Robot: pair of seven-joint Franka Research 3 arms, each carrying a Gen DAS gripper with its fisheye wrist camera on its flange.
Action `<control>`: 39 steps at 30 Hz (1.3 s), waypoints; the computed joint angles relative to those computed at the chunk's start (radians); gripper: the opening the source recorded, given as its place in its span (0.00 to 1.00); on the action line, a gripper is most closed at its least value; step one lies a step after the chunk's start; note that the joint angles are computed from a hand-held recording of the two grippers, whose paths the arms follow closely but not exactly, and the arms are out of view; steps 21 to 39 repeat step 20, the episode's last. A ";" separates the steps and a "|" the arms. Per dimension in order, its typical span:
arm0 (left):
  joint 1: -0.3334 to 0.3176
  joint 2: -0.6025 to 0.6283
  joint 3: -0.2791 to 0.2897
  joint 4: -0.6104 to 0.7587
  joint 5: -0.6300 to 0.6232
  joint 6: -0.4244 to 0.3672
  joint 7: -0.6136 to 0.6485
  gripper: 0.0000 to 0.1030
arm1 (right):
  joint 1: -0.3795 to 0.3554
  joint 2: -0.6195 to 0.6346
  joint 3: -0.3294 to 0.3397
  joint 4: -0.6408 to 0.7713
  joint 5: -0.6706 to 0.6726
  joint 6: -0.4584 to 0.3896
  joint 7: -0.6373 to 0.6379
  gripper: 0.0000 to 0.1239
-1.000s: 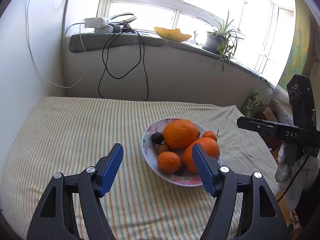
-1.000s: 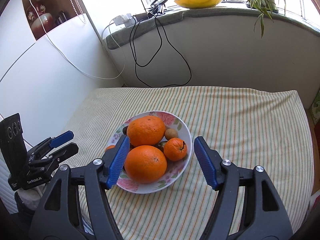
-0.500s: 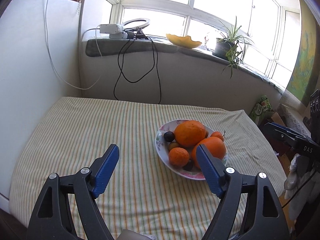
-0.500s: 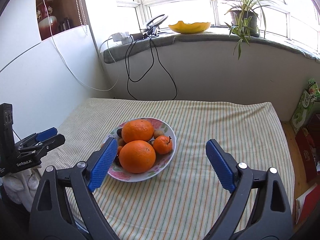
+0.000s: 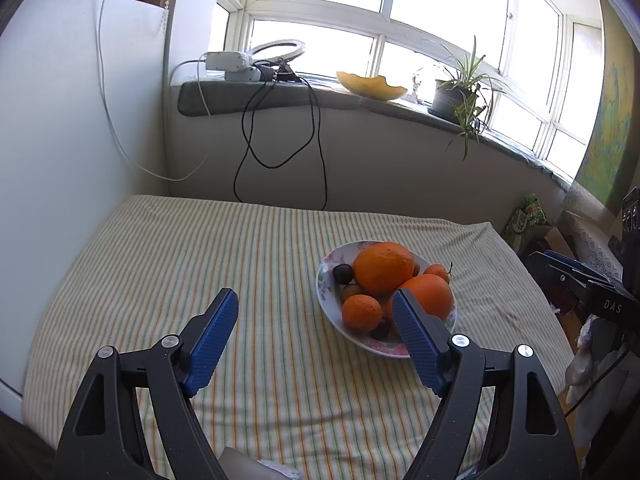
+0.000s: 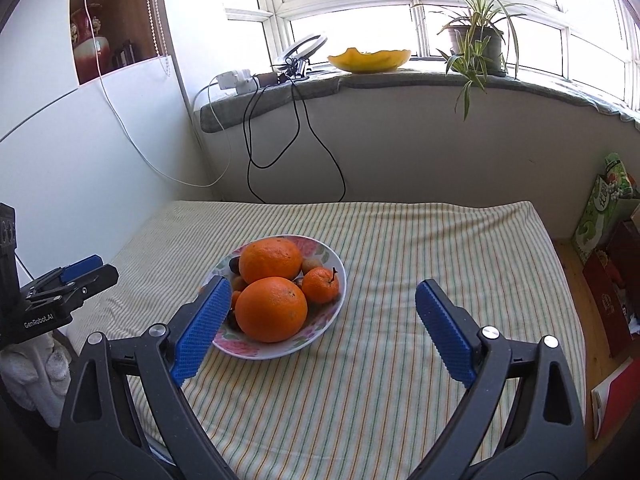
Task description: Organize fruits
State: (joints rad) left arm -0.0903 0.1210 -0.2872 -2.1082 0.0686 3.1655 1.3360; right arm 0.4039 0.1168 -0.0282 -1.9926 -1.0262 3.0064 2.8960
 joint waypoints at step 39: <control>-0.027 0.019 0.027 0.014 0.063 -0.006 -0.053 0.77 | 0.016 0.021 -0.019 0.010 0.053 0.000 -0.072 0.77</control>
